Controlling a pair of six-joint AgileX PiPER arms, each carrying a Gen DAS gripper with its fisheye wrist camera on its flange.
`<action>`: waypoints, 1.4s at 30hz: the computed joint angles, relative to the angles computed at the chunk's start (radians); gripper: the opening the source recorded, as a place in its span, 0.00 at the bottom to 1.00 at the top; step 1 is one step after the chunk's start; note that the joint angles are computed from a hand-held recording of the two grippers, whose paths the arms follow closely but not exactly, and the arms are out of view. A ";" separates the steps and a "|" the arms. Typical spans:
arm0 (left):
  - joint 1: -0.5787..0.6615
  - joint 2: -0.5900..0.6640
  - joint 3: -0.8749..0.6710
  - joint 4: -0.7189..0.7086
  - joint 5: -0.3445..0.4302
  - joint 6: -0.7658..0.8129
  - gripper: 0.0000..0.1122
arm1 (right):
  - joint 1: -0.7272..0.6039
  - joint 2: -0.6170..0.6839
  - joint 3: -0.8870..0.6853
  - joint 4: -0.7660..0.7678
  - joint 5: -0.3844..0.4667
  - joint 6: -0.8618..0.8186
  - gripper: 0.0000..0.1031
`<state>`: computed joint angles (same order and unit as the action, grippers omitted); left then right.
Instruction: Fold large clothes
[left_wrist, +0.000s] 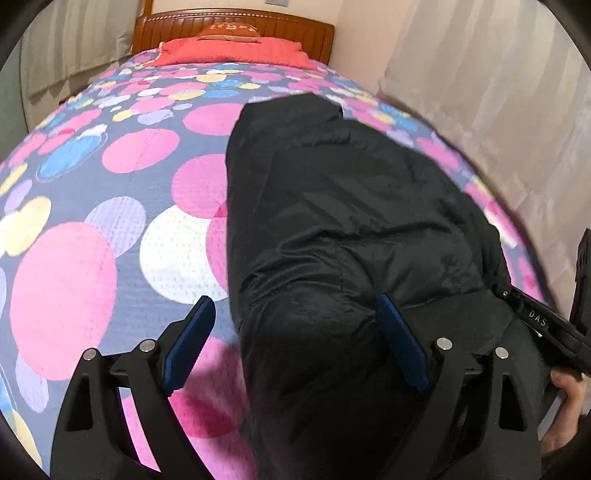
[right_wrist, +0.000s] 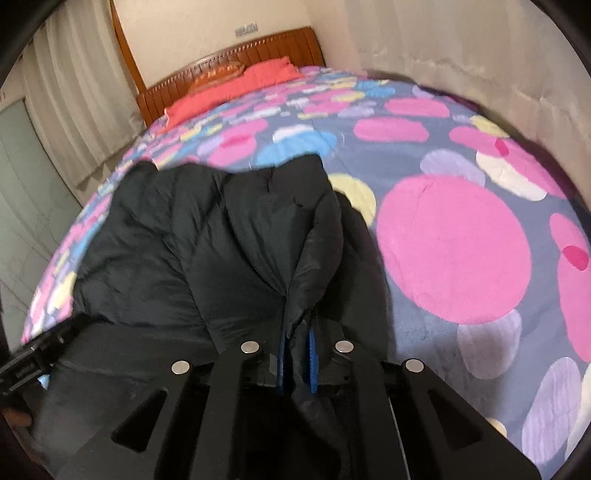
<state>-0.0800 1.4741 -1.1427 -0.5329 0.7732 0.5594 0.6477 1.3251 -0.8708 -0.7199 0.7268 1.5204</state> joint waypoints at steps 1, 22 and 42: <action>-0.022 0.013 0.004 0.018 -0.026 -0.016 0.81 | -0.016 0.009 0.015 0.003 -0.027 -0.003 0.10; 0.076 -0.037 -0.056 -0.061 0.067 -0.022 0.81 | 0.154 -0.073 -0.189 -0.027 0.378 -0.073 0.34; -0.186 0.110 -0.038 0.320 -0.235 -0.460 0.89 | -0.062 0.224 -0.182 -0.071 -0.110 -0.086 0.35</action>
<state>-0.2657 1.5840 -1.1808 -0.2134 0.5380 0.0994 0.5857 1.5493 -1.0529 -0.7910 0.6164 1.4348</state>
